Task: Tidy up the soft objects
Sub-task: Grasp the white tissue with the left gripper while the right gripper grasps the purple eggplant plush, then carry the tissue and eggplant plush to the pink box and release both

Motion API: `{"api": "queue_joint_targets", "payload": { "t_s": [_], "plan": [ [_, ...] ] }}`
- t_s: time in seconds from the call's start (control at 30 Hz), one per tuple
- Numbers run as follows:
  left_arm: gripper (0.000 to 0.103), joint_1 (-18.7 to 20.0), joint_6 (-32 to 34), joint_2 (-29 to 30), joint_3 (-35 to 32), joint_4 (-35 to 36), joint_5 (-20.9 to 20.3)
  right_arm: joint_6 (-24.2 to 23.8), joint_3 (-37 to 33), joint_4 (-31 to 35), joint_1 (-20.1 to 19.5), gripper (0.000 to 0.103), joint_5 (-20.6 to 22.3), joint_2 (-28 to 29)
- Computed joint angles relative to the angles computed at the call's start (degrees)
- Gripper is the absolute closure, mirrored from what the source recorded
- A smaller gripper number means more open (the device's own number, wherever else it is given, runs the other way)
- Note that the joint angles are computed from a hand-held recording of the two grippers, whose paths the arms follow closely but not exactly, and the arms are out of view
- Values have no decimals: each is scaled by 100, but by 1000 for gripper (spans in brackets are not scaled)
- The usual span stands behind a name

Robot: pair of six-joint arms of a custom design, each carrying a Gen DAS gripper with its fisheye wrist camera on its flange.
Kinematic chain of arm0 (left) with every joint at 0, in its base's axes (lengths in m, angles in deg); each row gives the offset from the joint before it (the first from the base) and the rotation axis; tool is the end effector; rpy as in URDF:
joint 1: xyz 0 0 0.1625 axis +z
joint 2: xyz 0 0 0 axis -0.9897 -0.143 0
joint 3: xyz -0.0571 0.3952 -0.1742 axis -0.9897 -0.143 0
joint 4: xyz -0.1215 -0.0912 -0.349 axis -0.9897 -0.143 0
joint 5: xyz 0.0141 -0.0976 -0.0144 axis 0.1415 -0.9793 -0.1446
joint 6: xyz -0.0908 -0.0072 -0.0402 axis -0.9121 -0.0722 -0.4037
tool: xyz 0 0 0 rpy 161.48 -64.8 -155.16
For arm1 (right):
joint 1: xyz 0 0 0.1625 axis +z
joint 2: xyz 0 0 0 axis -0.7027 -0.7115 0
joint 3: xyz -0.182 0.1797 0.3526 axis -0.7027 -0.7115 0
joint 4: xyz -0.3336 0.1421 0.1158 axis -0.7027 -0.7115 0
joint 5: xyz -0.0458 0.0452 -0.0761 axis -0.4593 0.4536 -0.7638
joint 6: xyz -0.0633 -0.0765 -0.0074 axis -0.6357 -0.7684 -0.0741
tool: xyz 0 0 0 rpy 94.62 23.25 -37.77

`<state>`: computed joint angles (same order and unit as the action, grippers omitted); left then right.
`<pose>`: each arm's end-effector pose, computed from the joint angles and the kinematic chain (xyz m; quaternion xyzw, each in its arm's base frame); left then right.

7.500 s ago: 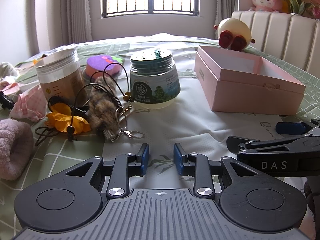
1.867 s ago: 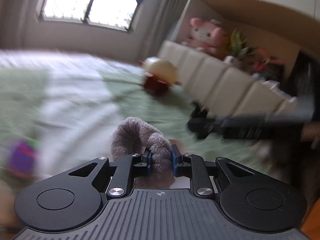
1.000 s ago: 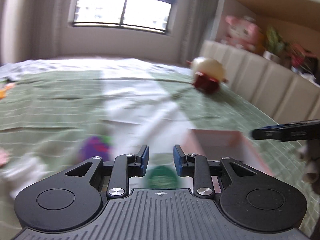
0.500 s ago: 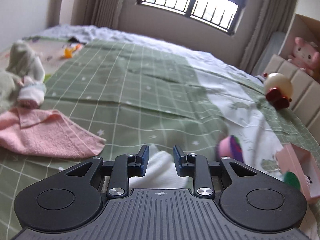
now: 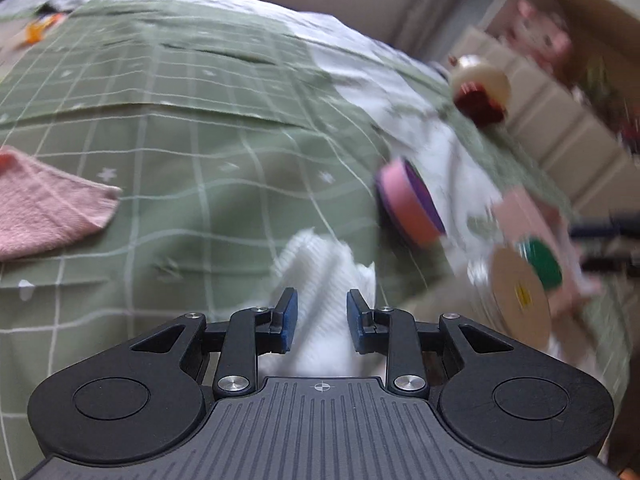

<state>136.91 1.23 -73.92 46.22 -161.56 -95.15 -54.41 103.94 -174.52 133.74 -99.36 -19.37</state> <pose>-0.1495 -0.5042 0.0954 0.2830 0.9332 -0.1907 0.1130 0.0995 -0.4111 0.2464 0.2485 -0.8976 0.2777 0.2354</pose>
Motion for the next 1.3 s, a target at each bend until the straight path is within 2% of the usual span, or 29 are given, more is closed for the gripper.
{"api": "queue_joint_targets", "payload": {
  "t_s": [0.13, 0.23, 0.37, 0.43, 0.53, 0.6, 0.67, 0.73, 0.8, 0.87, 0.9, 0.93, 1.1, 1.23, 1.3],
  "plan": [
    [74, -512, 456, 183, 346, -144, 727, 124, -100, -15, 188, 37, -72, 209],
    [68, -773, 776, 429, 507, -525, 1423, 275, -262, 101, 325, 37, -171, 308],
    [68, -1040, 932, 883, 601, -1439, 2583, 985, -779, 616, 434, 37, -317, 510],
    [68, -1059, 1124, 1040, 634, -1914, 2787, 1395, -1173, 975, 458, 35, -421, 709],
    [67, -987, 1291, 1084, 644, -2373, 2809, 1830, -1750, 1217, 447, 35, -674, 1148],
    [67, -959, 1525, 1109, 708, -2872, 2790, 2197, -2109, 1514, 351, 34, -678, 1380],
    [68, -889, 1729, 1148, 649, -3090, 2922, 2514, -2443, 1845, 252, 34, -689, 1626],
    [68, -784, 1858, 1179, 549, -3209, 3010, 2695, -2655, 1885, 194, 34, -829, 1875],
    [72, -572, 1688, 1061, 443, -3065, 2683, 2897, -2790, 2000, 99, 34, -788, 2009],
    [72, -285, 1205, 804, 314, -2502, 1998, 3082, -2935, 2338, -31, 33, -586, 2059],
    [72, -165, 1017, 726, 259, -2287, 1703, 3148, -3009, 2555, -96, 29, -452, 2072],
    [72, -97, 934, 687, 219, -2134, 1507, 3211, -3057, 2672, -127, 28, -403, 2098],
    [71, -201, 992, 685, 218, -1695, 1316, 3169, -3018, 2507, -131, 31, -453, 2190],
    [68, -405, 1178, 852, 188, -1567, 1714, 2889, -2779, 2271, -42, 34, -392, 1959],
    [67, -405, 1257, 881, 158, -1575, 1757, 2687, -2538, 2094, 28, 34, -287, 1724]
  ]
}}
